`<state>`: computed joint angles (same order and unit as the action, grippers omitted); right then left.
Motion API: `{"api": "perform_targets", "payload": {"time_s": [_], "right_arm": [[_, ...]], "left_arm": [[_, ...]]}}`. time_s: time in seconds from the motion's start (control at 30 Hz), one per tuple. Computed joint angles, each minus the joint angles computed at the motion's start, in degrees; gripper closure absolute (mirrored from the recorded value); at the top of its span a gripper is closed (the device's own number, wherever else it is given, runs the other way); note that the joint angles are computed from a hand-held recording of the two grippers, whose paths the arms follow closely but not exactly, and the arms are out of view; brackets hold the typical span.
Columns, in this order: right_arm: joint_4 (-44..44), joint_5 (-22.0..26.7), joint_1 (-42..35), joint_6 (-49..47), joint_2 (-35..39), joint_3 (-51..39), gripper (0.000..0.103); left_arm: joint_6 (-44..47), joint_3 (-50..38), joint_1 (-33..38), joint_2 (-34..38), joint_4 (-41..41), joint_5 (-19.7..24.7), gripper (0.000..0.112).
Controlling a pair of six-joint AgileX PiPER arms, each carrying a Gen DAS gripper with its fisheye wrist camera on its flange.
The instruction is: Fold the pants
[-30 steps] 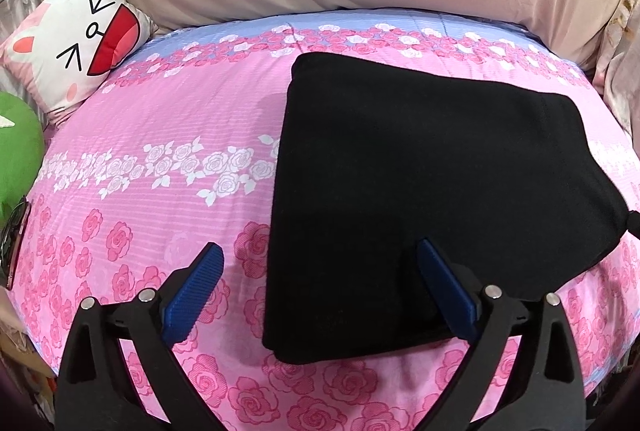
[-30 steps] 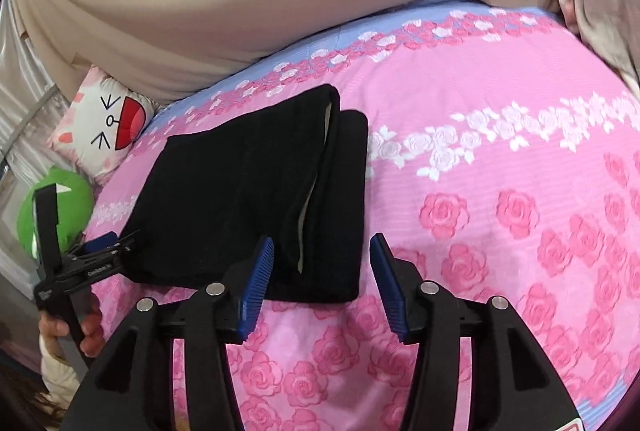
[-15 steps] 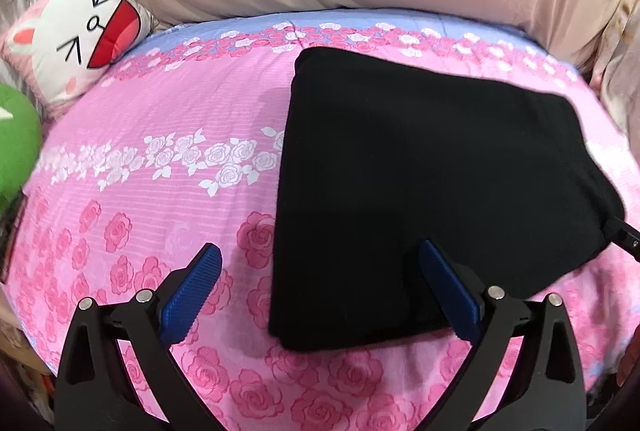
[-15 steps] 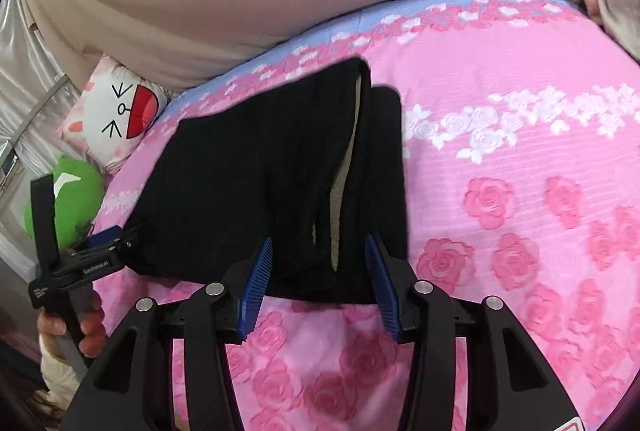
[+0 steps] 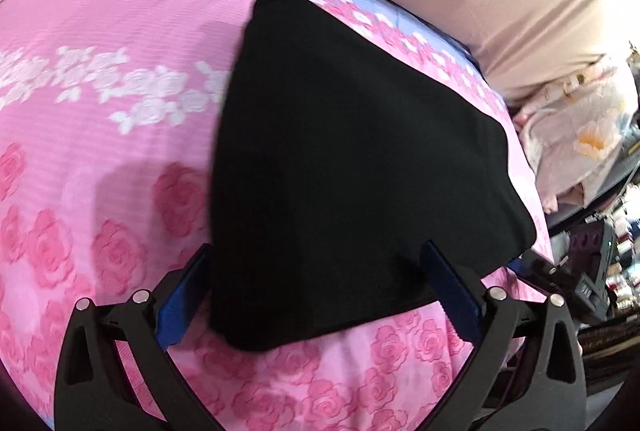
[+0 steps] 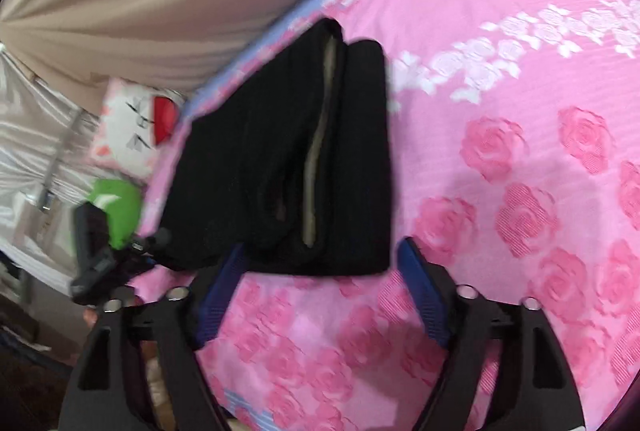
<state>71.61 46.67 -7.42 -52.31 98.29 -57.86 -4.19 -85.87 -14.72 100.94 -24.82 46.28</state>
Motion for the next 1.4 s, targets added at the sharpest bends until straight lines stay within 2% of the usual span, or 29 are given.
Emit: {"api": "perform_targets", "payload": {"time_s": [0.07,0.17,0.5,0.83,0.87,0.9,0.93,0.97,1.0,1.1,1.17,1.23,1.4], "right_arm": [[2.56,4.75,-1.13,-0.69,2.78,-2.11,0.017],[3.29,7.06,-1.34,0.48,5.75,-5.23,0.017],[-1.53,2.96,4.21,5.7,10.42,-14.25,0.015],[-0.72,1.17,5.9,4.38,12.01,-16.63,0.015],[-0.46,0.84,5.89,4.06,12.04,-16.54,0.016],[0.07,0.24,5.9,3.78,11.96,-16.26,0.023],[-0.42,-1.18,6.28,4.3,11.7,-15.96,0.031],[-0.61,-2.25,6.28,4.7,11.13,-14.91,0.047],[1.41,-1.73,5.77,3.41,11.21,-13.81,0.052],[3.52,-1.8,5.29,2.08,10.6,-12.14,0.056],[2.16,-3.9,6.35,3.16,8.88,-11.35,0.059],[2.74,-3.86,6.38,3.21,7.69,-10.74,0.061],[1.75,-2.78,5.92,2.33,0.53,-6.02,0.063]], "left_arm": [[0.31,-2.21,-0.24,1.58,-0.46,1.09,0.014],[-1.51,-6.62,-0.93,4.29,1.65,2.85,0.014],[-12.29,-16.65,-5.72,10.15,16.73,6.78,0.014],[-14.31,-19.1,-6.29,11.84,19.46,6.75,0.014],[-14.45,-20.24,-6.42,12.62,19.51,7.07,0.014],[-14.2,-20.15,-6.34,12.55,19.31,7.02,0.014],[-13.82,-20.1,-6.13,12.55,18.89,6.97,0.014],[-13.65,-19.77,-6.1,12.37,18.76,6.81,0.014],[-13.67,-19.75,-6.09,12.28,18.82,6.95,0.015],[-15.01,-18.72,-6.3,10.83,19.89,7.1,0.031],[-16.21,-17.69,-6.38,9.1,21.13,7.01,0.06],[-15.77,-16.76,-5.49,7.33,19.75,7.07,0.076],[-7.1,-11.57,-2.62,0.94,9.5,8.79,0.077]]}}
